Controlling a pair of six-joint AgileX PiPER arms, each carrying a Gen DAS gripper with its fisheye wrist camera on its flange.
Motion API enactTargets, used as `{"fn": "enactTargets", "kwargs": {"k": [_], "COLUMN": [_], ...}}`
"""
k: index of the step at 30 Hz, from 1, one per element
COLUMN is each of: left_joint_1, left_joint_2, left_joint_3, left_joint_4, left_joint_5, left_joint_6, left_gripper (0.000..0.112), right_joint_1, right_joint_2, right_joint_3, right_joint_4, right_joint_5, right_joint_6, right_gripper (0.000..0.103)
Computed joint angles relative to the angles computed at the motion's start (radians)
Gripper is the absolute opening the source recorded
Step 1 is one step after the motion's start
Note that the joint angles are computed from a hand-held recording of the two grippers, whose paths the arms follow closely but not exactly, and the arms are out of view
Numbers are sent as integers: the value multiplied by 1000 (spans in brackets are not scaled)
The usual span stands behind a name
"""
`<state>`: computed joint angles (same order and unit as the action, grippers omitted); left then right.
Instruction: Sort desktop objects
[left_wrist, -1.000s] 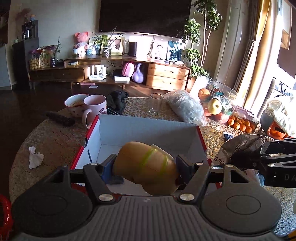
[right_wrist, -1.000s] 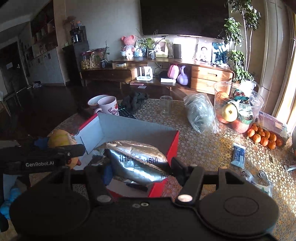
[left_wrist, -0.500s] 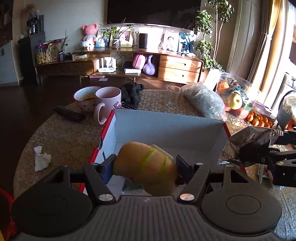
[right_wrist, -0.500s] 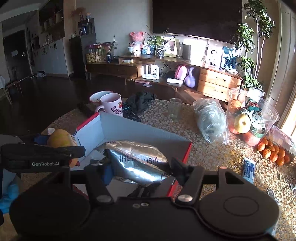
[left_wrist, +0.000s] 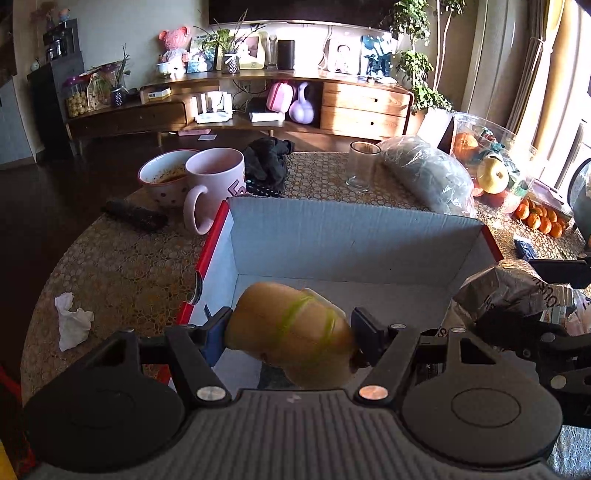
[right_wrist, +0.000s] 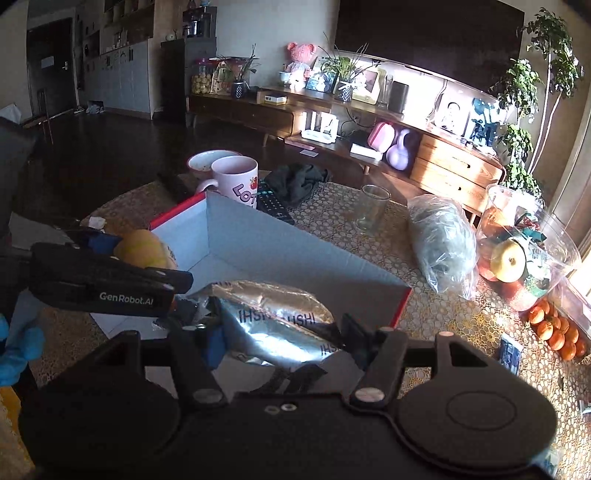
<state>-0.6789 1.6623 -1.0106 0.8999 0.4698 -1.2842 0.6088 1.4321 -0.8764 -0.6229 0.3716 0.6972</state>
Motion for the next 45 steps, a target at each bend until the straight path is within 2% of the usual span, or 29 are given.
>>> {"fn": "enactTargets", "kwargs": {"k": [5, 15, 26, 30, 45], "left_joint_1": [37, 73, 34, 43, 47], "left_joint_2": [40, 138, 205, 235, 252], "left_joint_3": [-19, -111, -179, -206, -228], "left_joint_4": [-59, -239, -187, -272, -331], "left_joint_5": [-39, -28, 53, 62, 83], "left_joint_6": [86, 302, 329, 439, 521], "left_gripper": [70, 70, 70, 70, 71], "right_joint_1": [-5, -4, -7, -5, 4], "right_joint_2": [49, 145, 202, 215, 234], "right_joint_3": [-20, -42, -54, -53, -61], "right_joint_4": [-4, 25, 62, 62, 9], "right_joint_5": [-7, -8, 7, 5, 8], "right_joint_6": [5, -38, -71, -65, -2], "right_gripper": [63, 63, 63, 63, 64]}}
